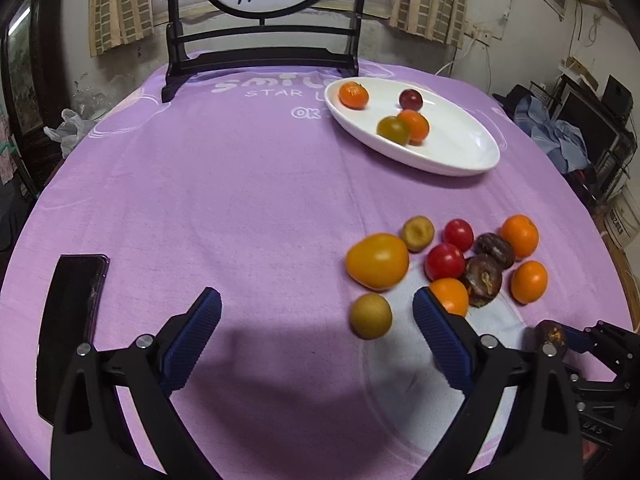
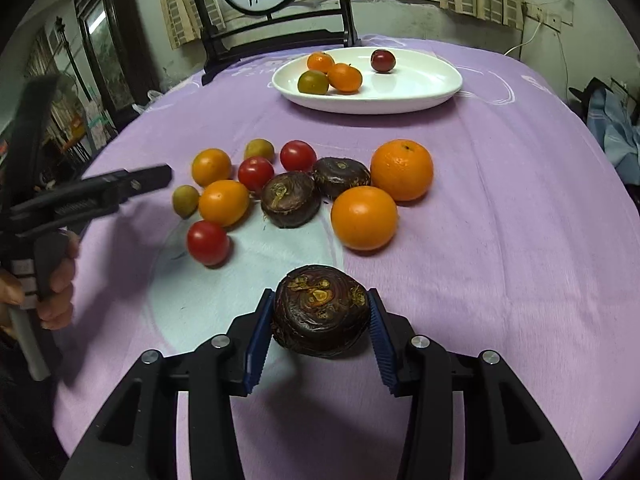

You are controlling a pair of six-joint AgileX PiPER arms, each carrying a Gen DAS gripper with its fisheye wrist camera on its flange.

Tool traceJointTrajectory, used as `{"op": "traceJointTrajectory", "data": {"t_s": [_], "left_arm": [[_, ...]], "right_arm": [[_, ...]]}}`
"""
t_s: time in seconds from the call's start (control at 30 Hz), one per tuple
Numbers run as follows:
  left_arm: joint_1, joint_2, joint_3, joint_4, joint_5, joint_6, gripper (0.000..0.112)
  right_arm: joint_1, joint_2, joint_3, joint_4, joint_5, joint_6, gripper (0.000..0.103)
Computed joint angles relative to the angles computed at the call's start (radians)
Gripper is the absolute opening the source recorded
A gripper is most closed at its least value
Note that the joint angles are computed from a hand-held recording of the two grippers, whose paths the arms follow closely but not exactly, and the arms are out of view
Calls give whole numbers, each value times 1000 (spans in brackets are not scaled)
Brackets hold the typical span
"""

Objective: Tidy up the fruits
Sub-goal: 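Grasp a dark brown fruit with the right tool while the left tool grasps a small tan fruit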

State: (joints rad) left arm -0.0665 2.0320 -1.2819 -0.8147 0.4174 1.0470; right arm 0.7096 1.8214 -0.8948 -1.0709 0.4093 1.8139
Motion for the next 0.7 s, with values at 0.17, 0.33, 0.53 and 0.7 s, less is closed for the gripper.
{"op": "traceJointTrajectory", "data": {"t_s": [0.17, 0.33, 0.53, 0.7], "left_arm": [[-25, 2, 26, 43, -24, -23, 94], [-28, 35, -3, 113, 24, -106, 94], [-50, 58, -9, 221, -38, -205, 74], [-76, 54, 25, 202, -141, -191, 70]], "right_arm": [[30, -13, 10, -38, 31, 34, 46], [25, -11, 4, -37, 0, 31, 46], [39, -7, -10, -37, 8, 25, 46], [38, -8, -6, -37, 2, 28, 46]]}}
